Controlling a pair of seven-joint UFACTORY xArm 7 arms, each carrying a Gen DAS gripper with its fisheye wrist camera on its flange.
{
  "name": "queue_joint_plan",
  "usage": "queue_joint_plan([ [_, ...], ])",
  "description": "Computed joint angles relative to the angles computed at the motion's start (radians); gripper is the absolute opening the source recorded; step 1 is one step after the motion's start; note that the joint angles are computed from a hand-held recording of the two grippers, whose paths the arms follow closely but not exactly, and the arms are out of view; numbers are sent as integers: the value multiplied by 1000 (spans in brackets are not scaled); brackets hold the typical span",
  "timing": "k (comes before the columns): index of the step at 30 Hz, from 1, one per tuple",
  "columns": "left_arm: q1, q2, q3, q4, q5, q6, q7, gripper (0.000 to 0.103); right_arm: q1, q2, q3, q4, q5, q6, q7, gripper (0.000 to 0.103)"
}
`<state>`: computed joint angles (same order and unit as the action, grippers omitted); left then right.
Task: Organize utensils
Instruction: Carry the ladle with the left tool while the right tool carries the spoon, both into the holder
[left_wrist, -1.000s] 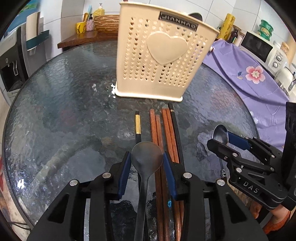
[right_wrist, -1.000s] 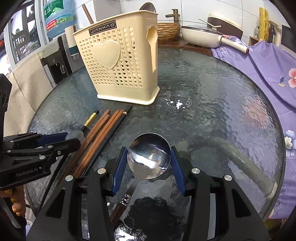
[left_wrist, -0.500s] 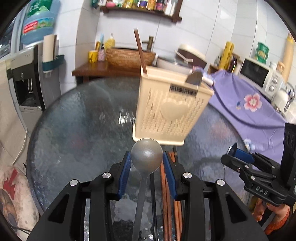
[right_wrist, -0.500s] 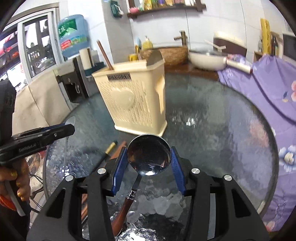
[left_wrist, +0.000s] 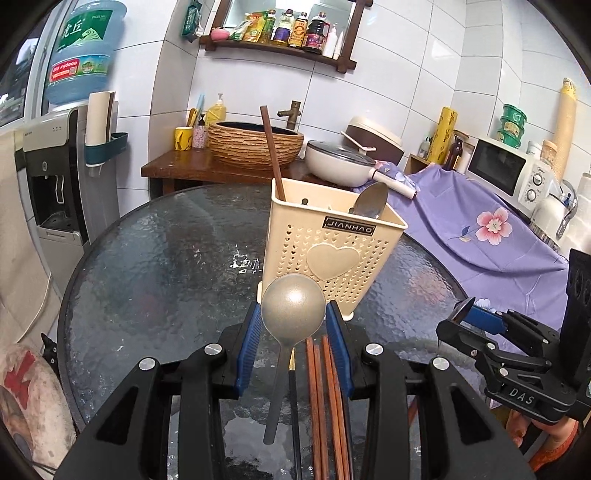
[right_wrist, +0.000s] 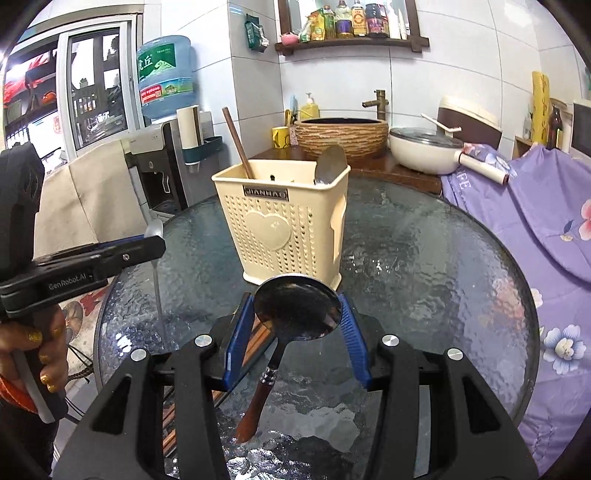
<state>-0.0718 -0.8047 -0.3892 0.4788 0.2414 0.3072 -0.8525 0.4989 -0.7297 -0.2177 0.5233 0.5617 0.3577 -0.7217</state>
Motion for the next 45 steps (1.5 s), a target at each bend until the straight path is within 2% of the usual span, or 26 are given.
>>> queue_joint_plan([
  [7,-3,-4,14,19,-3,-8,13,35,20,6,-6,45,6,-5,-12,47],
  [13,25,26,12,82,8,-26,37,35,47,36,-8,130,18,5,-31,47],
  [18,70,87,18,192,22,-38,69,35,61,99,-16,260,44,52,-46,47],
  [24,101,196,53,343,-3,-105,86,35,50,208,-3,464,111,59,-69,47],
  [26,133,237,43,395,-2,-126,70,35,30,267,15,545,127,44,-67,47],
  [29,247,288,-31,460,42,-143,-5,35,-17,347,61,620,129,-1,-53,47],
  [31,322,307,-86,475,89,-157,-63,35,-45,380,94,629,119,-41,-50,47],
  [32,385,314,-136,478,124,-159,-110,35,-57,395,110,623,112,-70,-50,47],
  [34,429,328,-170,469,163,-172,-164,35,-65,413,125,605,110,-110,-56,47],
  [37,469,330,-199,431,205,-196,-235,35,-62,441,127,569,120,-154,-77,47],
  [45,459,319,-202,339,235,-231,-281,35,-9,444,98,471,236,-192,-218,47],
])
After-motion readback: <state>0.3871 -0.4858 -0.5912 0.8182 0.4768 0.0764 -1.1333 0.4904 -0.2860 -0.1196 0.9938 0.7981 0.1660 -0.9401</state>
